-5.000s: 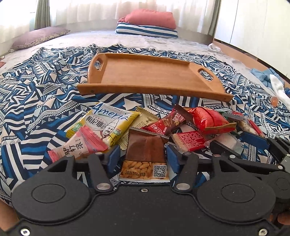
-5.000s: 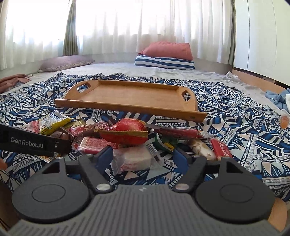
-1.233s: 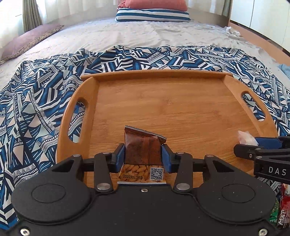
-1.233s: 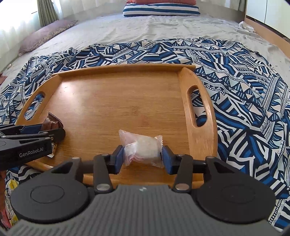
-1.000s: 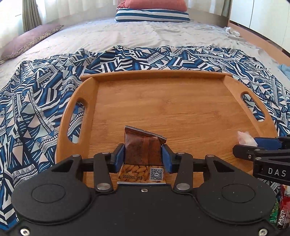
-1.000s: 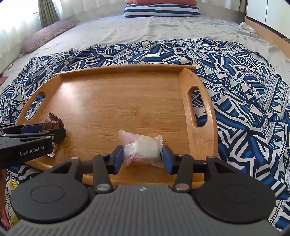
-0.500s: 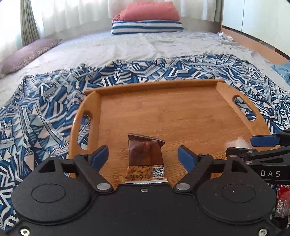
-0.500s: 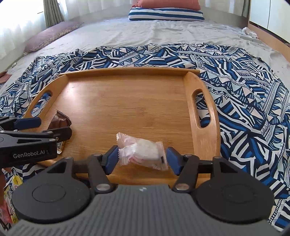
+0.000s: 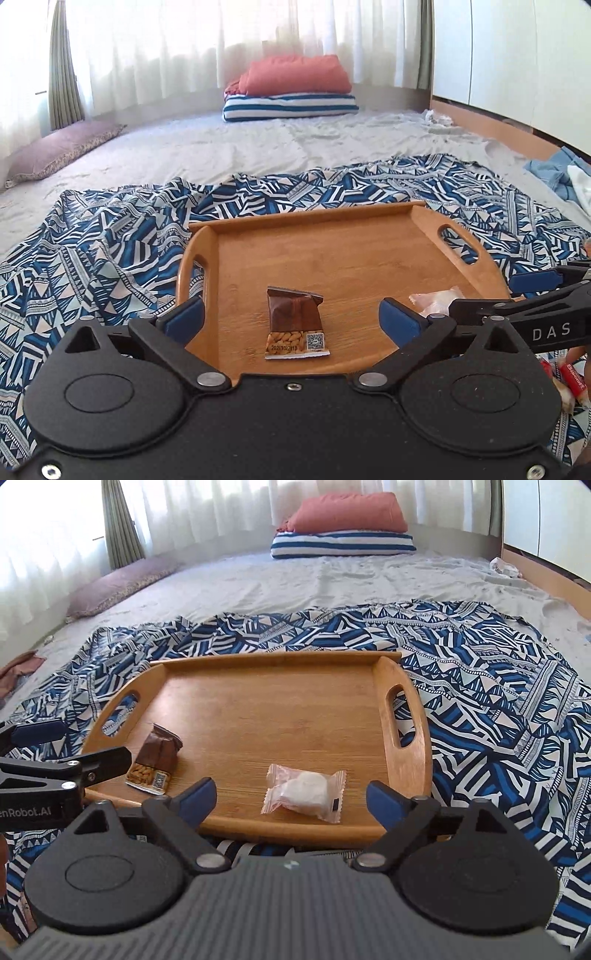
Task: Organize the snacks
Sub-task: 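Open both tools to drop the almond bar and pastry onto the tray, then grasp the pink-and-white packet with the left tool while the right tool grasps the red Biscoff packet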
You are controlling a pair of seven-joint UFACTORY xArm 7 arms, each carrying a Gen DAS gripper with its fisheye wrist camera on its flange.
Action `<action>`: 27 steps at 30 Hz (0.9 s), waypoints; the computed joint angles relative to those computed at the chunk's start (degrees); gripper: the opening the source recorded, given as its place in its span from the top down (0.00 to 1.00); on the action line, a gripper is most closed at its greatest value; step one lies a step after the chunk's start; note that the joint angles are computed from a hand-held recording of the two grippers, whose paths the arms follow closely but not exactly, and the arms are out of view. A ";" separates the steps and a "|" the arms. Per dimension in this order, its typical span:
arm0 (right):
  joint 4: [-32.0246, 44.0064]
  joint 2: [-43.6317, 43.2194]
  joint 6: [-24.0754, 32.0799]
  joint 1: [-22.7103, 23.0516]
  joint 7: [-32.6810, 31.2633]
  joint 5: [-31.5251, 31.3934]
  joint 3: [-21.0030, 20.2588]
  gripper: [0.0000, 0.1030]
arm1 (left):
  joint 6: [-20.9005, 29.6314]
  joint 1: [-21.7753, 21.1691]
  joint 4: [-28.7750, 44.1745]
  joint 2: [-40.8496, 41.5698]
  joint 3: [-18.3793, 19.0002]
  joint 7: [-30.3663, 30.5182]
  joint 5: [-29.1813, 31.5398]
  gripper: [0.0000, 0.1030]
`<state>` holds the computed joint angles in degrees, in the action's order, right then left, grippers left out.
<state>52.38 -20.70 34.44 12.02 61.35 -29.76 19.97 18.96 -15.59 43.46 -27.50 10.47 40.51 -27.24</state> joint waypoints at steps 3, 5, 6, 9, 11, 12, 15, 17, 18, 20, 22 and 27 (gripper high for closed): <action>-2.42 -2.93 -1.24 -0.15 1.62 -0.85 0.77 0.01 | -0.13 -0.17 -2.64 -3.52 0.97 1.11 -0.45 0.01; -4.25 -5.22 -2.18 -0.70 2.92 -1.41 1.63 0.00 | 0.31 -0.36 -4.27 -5.87 1.75 1.57 -0.42 0.01; -5.14 -6.31 -2.66 -1.03 3.52 -1.55 2.07 0.00 | 0.69 -0.46 -4.90 -6.92 2.16 1.78 -0.35 0.01; -7.54 -9.45 -3.40 -2.08 5.02 -1.46 3.49 0.00 | 0.57 -0.96 -7.18 -10.30 3.39 2.58 -0.45 0.01; -9.04 -11.53 -3.57 -2.84 5.83 -1.43 4.58 0.00 | -0.24 -1.75 -8.78 -12.76 4.55 3.36 -0.71 0.00; -9.67 -12.49 -3.55 -3.21 6.10 -1.41 5.11 0.00 | -0.63 -2.25 -9.51 -13.90 5.21 3.77 -0.80 0.00; -11.32 -15.14 -3.09 -4.31 6.65 -1.52 6.80 0.00 | -1.10 -3.87 -11.23 -16.91 7.48 5.40 -0.75 0.00; -12.60 -17.05 -2.75 -4.54 6.56 -1.27 7.40 0.00 | -1.49 -4.14 -12.18 -18.44 8.34 6.29 -0.17 0.00; -13.13 -17.85 -2.69 -4.72 6.56 -1.15 7.73 0.00 | -1.54 -3.99 -12.59 -19.14 8.59 6.53 0.25 0.00; -14.19 -19.53 -2.45 -4.76 6.22 -0.72 8.14 0.00 | -1.50 -3.76 -13.37 -20.51 9.12 7.00 1.04 0.00; -15.09 -21.01 -2.16 -4.78 5.67 -0.23 8.46 0.00 | -1.47 -3.07 -14.34 -22.16 9.34 7.30 1.96 0.00; -16.74 -24.42 -0.40 -4.83 4.54 0.94 9.89 0.00 | 0.69 -0.03 -16.54 -26.73 9.03 6.96 4.60 0.00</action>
